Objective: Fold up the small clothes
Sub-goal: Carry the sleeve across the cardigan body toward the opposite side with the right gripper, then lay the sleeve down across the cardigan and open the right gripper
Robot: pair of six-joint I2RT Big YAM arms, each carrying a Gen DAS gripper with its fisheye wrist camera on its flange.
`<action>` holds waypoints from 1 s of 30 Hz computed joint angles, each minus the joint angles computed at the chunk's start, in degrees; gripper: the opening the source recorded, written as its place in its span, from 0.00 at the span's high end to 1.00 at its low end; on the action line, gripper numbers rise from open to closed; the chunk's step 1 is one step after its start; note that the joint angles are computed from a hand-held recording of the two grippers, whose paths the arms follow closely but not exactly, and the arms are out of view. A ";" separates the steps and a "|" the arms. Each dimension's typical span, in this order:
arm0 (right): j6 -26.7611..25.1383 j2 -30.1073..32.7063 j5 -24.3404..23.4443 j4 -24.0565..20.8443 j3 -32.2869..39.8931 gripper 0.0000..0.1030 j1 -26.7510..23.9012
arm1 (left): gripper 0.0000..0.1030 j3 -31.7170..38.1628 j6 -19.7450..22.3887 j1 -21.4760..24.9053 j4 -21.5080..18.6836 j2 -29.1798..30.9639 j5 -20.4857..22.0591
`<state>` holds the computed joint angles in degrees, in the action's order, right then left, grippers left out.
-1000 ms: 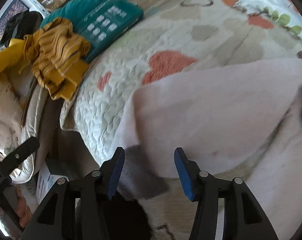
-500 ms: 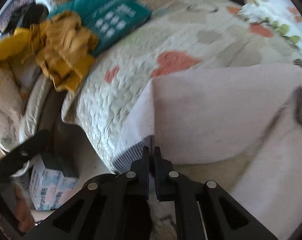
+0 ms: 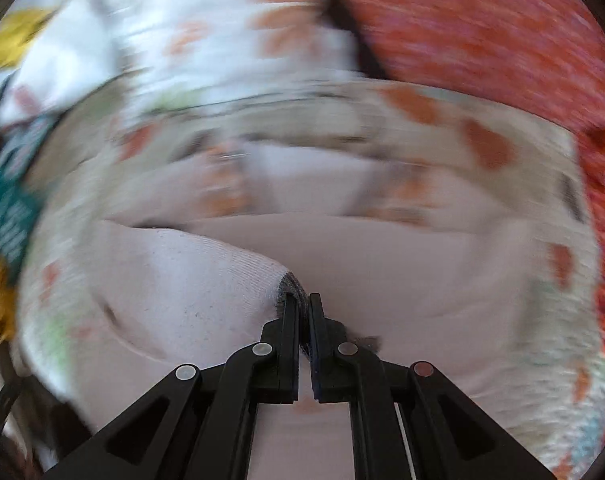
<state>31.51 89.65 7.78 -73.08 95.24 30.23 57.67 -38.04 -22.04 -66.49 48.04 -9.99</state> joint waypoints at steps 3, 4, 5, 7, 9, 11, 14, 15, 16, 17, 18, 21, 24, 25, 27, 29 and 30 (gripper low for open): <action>0.06 -0.36 2.79 -1.74 -2.12 0.95 -3.99 | 0.16 1.21 0.26 -3.51 0.58 2.49 -0.42; -0.06 -0.41 3.45 -2.01 -2.60 0.95 -4.75 | 0.16 1.38 0.29 -4.17 0.76 2.95 -0.54; -0.34 -0.49 4.07 -2.04 -3.31 0.95 -5.61 | 0.16 1.75 0.29 -5.24 1.06 3.85 -0.75; -0.48 -0.20 5.07 -2.41 -4.26 0.95 -6.81 | 0.16 2.21 0.24 -6.34 1.25 5.03 -0.88; 1.67 -0.38 8.58 -3.41 -5.04 0.84 -7.43 | 0.16 2.73 0.36 -7.53 1.65 6.05 -0.68; 5.36 -2.44 11.38 -2.53 -6.84 0.70 -8.05 | 0.16 3.15 0.56 -8.62 1.83 6.74 -1.01; 7.64 -7.50 9.58 2.48 -11.02 0.64 -9.24 | 0.16 3.48 0.88 -10.02 2.01 7.89 -1.54; 7.05 -8.84 8.61 3.55 -12.12 0.64 -9.34 | 0.16 3.54 0.83 -10.31 2.03 8.35 -1.20; 6.60 -9.91 7.24 4.45 -13.12 0.64 -9.17 | 0.16 3.50 0.68 -10.53 2.10 8.64 -0.75; 6.72 -10.72 5.39 5.13 -14.03 0.59 -8.90 | 0.16 3.50 0.55 -10.66 2.20 8.90 -0.25; 7.36 -11.61 3.17 6.34 -15.47 0.51 -8.74 | 0.16 3.47 0.24 -10.93 2.36 9.10 0.30; 10.59 -12.98 -0.74 9.13 -19.18 0.49 -7.73 | 0.16 3.57 -0.64 -12.21 2.36 9.47 0.68; 12.12 -11.54 -0.25 10.32 -20.91 0.49 -7.31 | 0.16 4.12 -0.94 -13.55 1.93 9.93 0.24; 12.80 -11.50 -0.59 11.63 -21.62 0.49 -7.35 | 0.16 4.34 -1.02 -13.94 1.81 10.04 0.02; 13.34 -12.50 -1.60 14.95 -23.16 0.67 -7.93 | 0.16 4.67 -1.04 -14.56 1.58 10.15 -0.65; 12.40 -13.14 -4.72 16.23 -23.48 0.92 -9.19 | 0.16 4.75 -0.72 -14.77 1.57 10.17 -1.21; 12.37 -13.52 -4.22 15.70 -23.25 0.92 -9.30 | 0.16 4.79 -0.53 -14.72 1.58 10.33 -1.37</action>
